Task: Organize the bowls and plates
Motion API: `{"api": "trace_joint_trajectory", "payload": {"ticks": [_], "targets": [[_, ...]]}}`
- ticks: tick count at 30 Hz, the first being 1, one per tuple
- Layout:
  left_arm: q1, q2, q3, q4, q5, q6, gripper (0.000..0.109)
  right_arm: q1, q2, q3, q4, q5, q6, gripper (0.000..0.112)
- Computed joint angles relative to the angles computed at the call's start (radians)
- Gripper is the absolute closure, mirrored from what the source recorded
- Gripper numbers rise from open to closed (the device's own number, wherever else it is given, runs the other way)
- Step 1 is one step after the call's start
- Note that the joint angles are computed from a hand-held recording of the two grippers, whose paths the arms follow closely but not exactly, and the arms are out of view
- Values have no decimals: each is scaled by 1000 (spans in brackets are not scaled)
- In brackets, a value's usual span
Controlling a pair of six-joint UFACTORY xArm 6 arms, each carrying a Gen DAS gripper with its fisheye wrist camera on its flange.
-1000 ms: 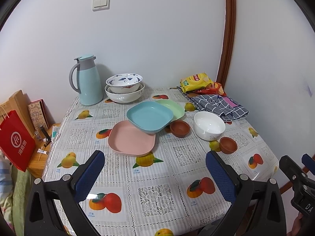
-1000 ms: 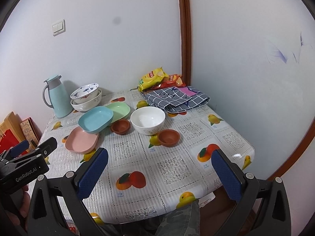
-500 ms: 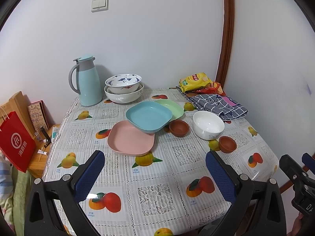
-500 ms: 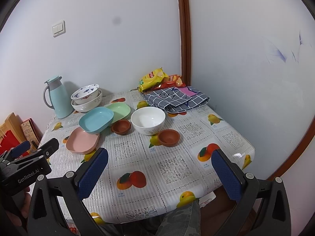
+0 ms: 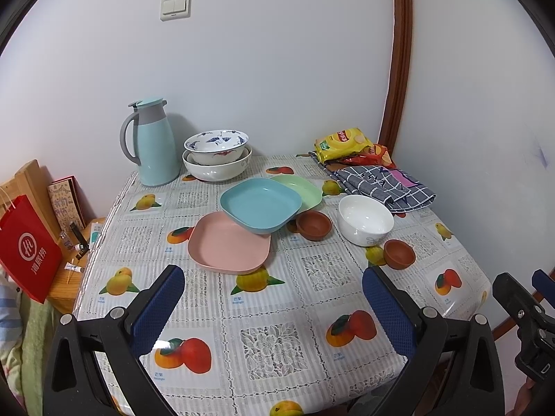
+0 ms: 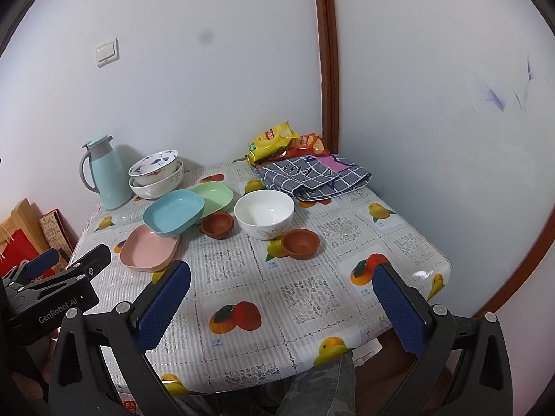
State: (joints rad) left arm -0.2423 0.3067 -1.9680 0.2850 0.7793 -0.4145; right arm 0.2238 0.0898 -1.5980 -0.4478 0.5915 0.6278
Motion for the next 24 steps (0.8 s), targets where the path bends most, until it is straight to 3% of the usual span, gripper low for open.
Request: {"api": "trace_joint_trajectory", "payload": {"ticks": [11,24], "targets": [[-1,12,-13,-3,0,-1,6,2,3,-4,-6,7,3,9],[6,117,-180,-49,70,64,6,-13,46,-62,33,2,-9,9]]}}
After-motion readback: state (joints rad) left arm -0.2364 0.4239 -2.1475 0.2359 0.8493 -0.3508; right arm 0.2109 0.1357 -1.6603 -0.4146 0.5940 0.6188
